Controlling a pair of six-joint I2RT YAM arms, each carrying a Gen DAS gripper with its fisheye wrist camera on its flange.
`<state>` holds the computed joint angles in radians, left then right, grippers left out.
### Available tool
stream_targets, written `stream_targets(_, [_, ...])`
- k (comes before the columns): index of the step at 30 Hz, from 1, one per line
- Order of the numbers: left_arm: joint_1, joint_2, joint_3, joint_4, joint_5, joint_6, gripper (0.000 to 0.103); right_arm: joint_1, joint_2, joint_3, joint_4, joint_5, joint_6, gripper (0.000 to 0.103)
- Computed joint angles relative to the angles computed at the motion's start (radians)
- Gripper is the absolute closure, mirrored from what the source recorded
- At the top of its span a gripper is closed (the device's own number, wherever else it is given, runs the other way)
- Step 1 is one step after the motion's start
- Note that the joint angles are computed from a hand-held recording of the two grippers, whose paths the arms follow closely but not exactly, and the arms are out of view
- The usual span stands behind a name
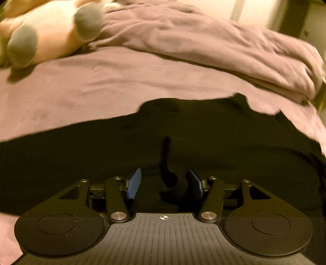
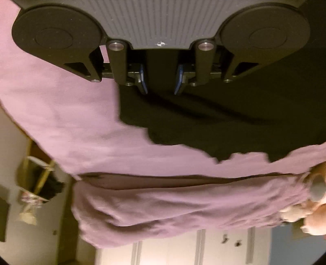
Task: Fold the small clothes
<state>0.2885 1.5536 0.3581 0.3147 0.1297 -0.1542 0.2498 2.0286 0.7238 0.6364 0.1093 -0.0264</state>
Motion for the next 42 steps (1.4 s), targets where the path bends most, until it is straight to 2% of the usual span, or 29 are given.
stream_targets(2, [0.01, -0.02, -0.01, -0.006, 0.001, -0.013, 0.046, -0.041, -0.005, -0.005, -0.004, -0.039, 0.038, 0.077])
stream_targets(5, [-0.02, -0.066, -0.023, -0.038, -0.021, -0.019, 0.043, -0.016, -0.052, -0.04, -0.026, 0.021, 0.029, 0.077])
stream_targets(9, [-0.087, -0.063, -0.023, -0.043, -0.086, -0.004, 0.04, 0.006, -0.153, -0.169, 0.022, -0.046, 0.015, 0.075])
stream_targets(11, [-0.085, -0.034, -0.016, -0.03, -0.079, -0.015, 0.032, 0.028, -0.134, -0.173, 0.005, 0.001, -0.024, 0.072])
stream_targets(13, [-0.067, -0.028, -0.022, -0.019, -0.061, -0.032, 0.031, 0.022, -0.102, -0.175, 0.039, 0.004, -0.039, 0.07])
stream_targets(15, [-0.053, -0.065, -0.026, -0.055, -0.044, -0.043, 0.03, 0.026, -0.098, -0.152, 0.008, 0.015, -0.026, 0.067])
stream_targets(19, [-0.015, -0.194, -0.048, -0.173, -0.007, -0.023, 0.027, 0.084, -0.14, -0.126, -0.104, 0.106, -0.01, 0.064])
stream_targets(24, [0.058, -0.307, -0.073, -0.278, 0.05, 0.022, 0.026, 0.143, -0.265, -0.211, -0.178, 0.153, 0.042, 0.061])
stream_targets(26, [0.095, -0.36, -0.085, -0.323, 0.08, 0.035, 0.026, 0.182, -0.338, -0.265, -0.215, 0.177, 0.068, 0.05])
stream_targets(27, [0.119, -0.394, -0.093, -0.347, 0.101, 0.046, 0.026, 0.2, -0.373, -0.286, -0.24, 0.184, 0.076, 0.05])
stream_targets(30, [0.204, -0.507, -0.115, -0.435, 0.176, 0.1, 0.026, 0.278, -0.499, -0.369, -0.313, 0.238, 0.136, 0.05])
stream_targets(33, [0.31, -0.606, -0.125, -0.536, 0.248, 0.172, 0.026, 0.367, -0.64, -0.434, -0.437, 0.27, 0.247, 0.049])
stream_targets(36, [0.496, -0.652, -0.131, -0.622, 0.365, 0.292, 0.025, 0.487, -0.751, -0.487, -0.548, 0.322, 0.376, 0.045])
stream_targets(38, [0.661, -0.606, -0.126, -0.652, 0.451, 0.398, 0.025, 0.564, -0.792, -0.505, -0.608, 0.36, 0.457, 0.043])
stream_targets(40, [0.832, -0.489, -0.097, -0.666, 0.516, 0.499, 0.025, 0.619, -0.822, -0.513, -0.659, 0.397, 0.519, 0.043])
stream_targets(42, [1.0, -0.347, -0.056, -0.664, 0.574, 0.586, 0.025, 0.628, -0.845, -0.51, -0.692, 0.403, 0.526, 0.041])
